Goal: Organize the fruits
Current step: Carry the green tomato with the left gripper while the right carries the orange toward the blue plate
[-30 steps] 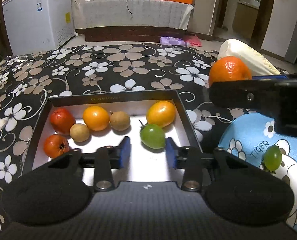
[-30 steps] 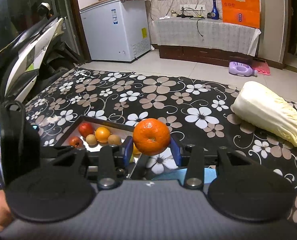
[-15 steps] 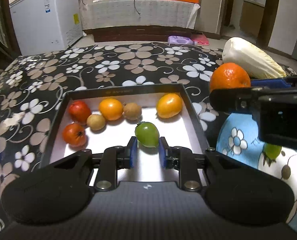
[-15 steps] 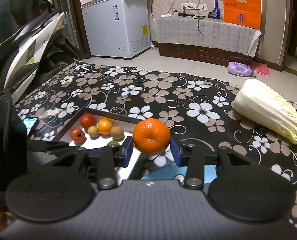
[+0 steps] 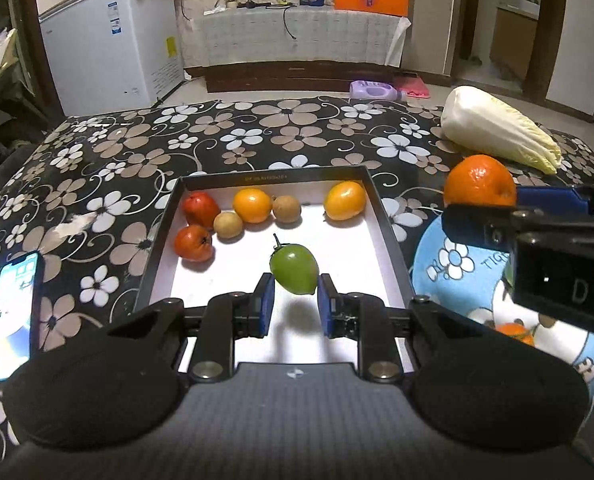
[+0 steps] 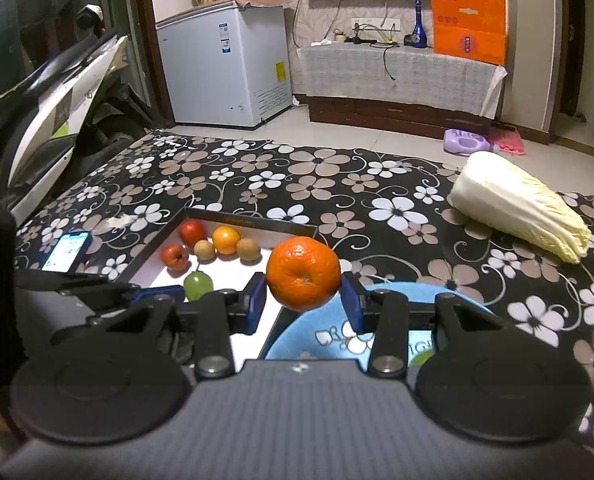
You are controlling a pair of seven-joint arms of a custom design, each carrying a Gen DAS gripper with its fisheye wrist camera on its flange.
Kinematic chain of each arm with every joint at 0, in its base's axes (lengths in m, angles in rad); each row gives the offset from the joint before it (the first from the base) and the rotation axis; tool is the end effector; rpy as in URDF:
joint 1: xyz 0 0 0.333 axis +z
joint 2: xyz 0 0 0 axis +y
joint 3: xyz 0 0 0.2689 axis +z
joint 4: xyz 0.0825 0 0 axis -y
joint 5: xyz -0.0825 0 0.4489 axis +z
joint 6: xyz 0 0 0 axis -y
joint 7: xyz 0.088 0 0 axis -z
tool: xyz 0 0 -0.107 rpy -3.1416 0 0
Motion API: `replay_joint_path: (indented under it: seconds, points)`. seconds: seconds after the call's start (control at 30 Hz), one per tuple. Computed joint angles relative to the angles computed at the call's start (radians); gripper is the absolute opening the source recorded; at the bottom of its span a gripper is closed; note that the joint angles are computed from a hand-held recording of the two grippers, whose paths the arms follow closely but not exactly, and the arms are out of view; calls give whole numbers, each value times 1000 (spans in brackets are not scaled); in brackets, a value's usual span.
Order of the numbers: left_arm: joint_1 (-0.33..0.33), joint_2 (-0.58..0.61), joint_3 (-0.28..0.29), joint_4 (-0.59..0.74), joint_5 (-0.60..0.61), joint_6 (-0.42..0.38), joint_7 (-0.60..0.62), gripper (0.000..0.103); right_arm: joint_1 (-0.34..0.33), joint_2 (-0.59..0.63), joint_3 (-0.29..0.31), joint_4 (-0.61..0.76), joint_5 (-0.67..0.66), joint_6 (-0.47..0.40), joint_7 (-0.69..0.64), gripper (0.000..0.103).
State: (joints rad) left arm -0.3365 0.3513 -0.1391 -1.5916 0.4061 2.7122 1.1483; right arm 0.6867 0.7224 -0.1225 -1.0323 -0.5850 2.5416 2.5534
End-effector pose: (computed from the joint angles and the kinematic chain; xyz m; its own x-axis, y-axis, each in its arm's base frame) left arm 0.6699 -0.3471 0.4553 -0.3085 -0.9507 -0.0311 -0.6513 0.2349 -0.7215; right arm 0.6803 0.4812 0.4661 0.0557 -0.9925 -0.1090 -0.5914 0.0552 -0.8045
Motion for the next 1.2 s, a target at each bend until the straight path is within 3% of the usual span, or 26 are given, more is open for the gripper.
replay_joint_path:
  seconds: [0.4,0.6,1.2]
  points:
    - [14,-171,-30,-199,52,65,-39,27,26,-156,-1,-215,-124,24,147,44]
    - [9,-164,-44,-195,71,74,-39,27,12,-208,19,-281,-176,11,196,44]
    - [-19,-105,-69,-138,-53,108,72,27,-45,-294,69,-401,-227,-19,263,44]
